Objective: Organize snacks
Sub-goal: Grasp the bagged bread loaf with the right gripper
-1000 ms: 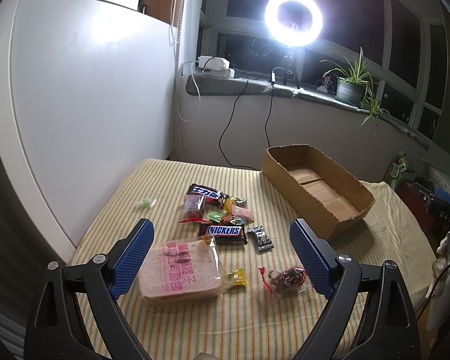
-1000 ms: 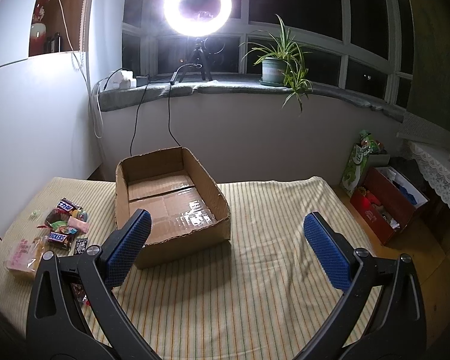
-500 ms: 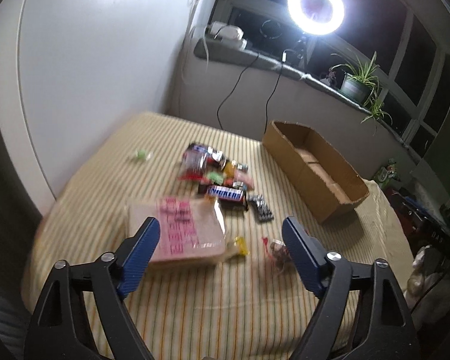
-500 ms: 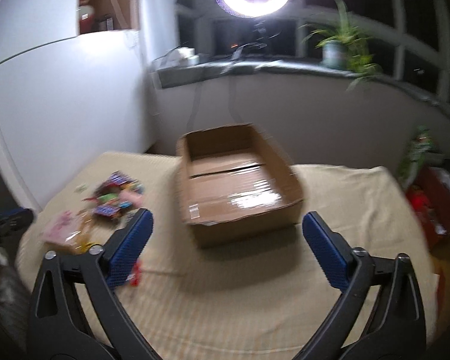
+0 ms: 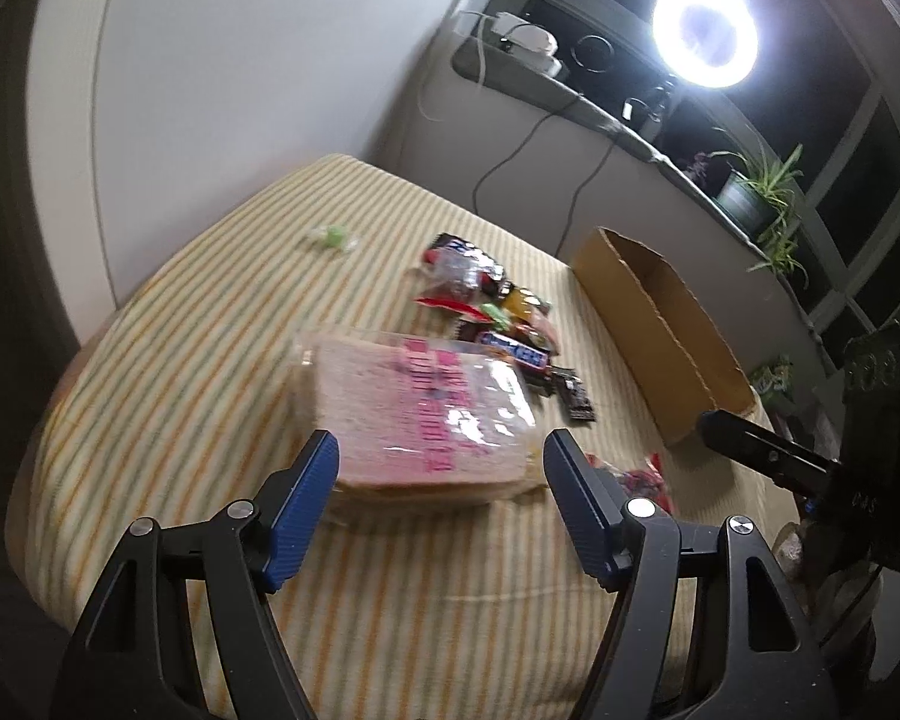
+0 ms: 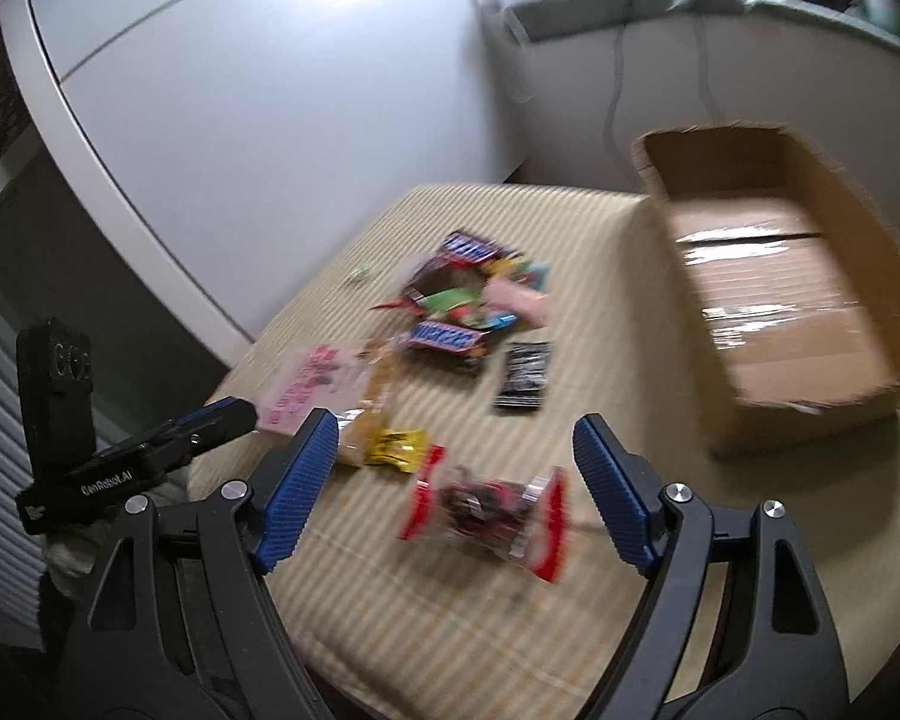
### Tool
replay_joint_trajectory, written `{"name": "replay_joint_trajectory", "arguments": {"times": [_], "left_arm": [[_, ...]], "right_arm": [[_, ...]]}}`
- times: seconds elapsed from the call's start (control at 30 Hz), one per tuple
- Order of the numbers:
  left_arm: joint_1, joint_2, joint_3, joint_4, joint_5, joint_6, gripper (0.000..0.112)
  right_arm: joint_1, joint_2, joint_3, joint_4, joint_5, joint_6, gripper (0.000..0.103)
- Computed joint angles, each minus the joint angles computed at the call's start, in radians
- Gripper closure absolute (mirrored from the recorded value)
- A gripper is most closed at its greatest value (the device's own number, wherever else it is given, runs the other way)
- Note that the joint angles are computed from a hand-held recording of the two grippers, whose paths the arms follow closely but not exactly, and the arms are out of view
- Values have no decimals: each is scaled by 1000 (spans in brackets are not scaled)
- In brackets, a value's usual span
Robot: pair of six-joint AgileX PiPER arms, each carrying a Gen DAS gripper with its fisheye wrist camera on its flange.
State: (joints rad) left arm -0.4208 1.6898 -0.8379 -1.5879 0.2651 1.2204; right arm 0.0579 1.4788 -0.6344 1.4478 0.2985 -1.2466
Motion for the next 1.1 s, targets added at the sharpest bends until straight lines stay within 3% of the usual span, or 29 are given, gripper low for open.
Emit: {"name": "replay_joint_trajectory", "arguments": {"times": [0.2, 0.53, 0.67, 0.87, 1.1], "left_arm": [[53, 35, 1, -38, 49, 47, 43], [109, 88, -18, -5, 158, 31, 43], [108, 109, -36, 30, 156, 8, 43], [110, 142, -54, 19, 159, 27, 44], [96, 112, -38, 18, 130, 32, 50]], "right_arm": [[5, 197, -166, -88, 133, 123, 20], [31, 413, -399, -276, 270, 376, 20], [25, 467, -444, -276, 323, 409, 34], [37, 528, -494, -280, 362, 433, 47], [52, 527, -500, -291, 356, 454, 49]]}}
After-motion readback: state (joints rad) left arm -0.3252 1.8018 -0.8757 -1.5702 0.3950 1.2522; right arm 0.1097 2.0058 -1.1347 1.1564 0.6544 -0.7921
